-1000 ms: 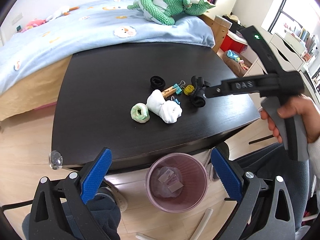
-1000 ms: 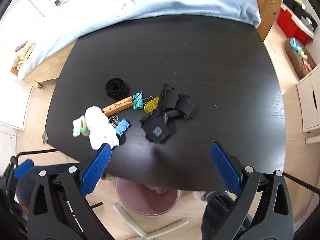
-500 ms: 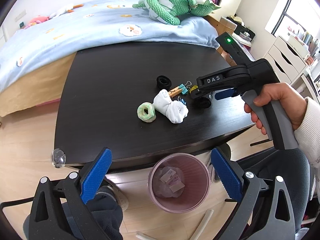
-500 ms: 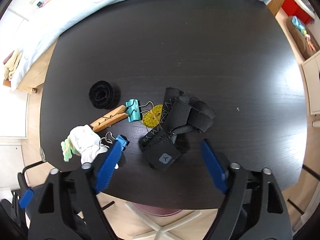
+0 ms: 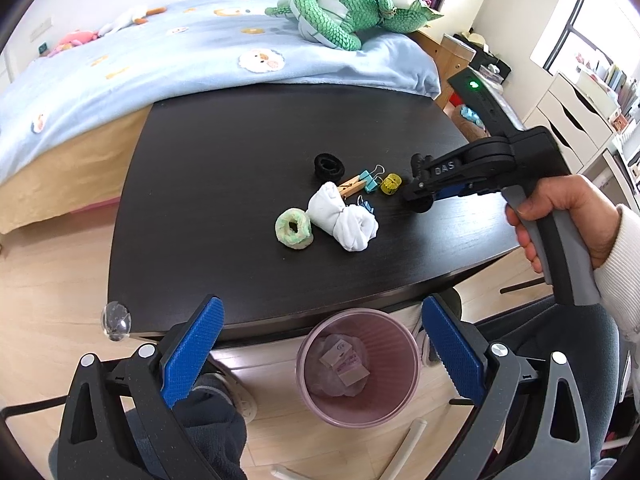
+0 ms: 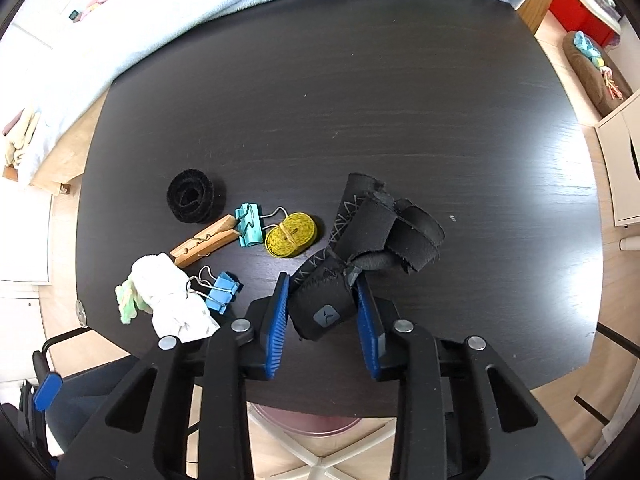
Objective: Collect trash
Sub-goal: 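Grasp the green-white yarn ball with the left gripper while the right holds the gloves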
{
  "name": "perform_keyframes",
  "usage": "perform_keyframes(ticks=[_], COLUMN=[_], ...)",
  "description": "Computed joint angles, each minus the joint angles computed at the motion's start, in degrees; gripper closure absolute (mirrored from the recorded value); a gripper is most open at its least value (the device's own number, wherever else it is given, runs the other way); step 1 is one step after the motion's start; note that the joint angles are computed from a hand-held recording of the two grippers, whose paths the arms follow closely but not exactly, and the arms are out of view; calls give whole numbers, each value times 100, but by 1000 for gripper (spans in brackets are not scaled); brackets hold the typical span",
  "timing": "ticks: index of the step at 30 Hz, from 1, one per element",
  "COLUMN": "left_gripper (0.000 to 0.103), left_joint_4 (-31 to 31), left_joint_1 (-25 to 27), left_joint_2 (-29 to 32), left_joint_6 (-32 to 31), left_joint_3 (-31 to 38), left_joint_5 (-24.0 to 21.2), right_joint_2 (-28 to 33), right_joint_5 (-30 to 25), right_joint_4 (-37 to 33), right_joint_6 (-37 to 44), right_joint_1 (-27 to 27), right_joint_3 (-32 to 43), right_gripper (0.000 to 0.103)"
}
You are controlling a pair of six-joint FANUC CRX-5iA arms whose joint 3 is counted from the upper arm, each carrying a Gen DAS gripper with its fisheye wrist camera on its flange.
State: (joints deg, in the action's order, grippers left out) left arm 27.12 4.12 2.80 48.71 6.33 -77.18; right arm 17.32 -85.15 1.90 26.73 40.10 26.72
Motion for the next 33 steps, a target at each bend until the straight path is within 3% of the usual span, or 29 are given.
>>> perform_keyframes(ticks=[12,25,33], left_gripper=[8,8,8], left_joint_4=[-124,-507,-824], left_joint_1=[-173,-430,-564], left_joint_2=[443,1422,1795], left_joint_6=[151,285,488], left_joint_3=[498,1604,1903], left_joint_5=[30,-456,-489], right_joint_2=[-627,-628,-697], right_joint_5=[142,88,92], right_joint_4=[616,771,754], right_joint_6=[-130,-25,-62], right_joint_1=[423,590,599], right_joint_3=[-423,-318,-412], right_gripper=[71,71,71])
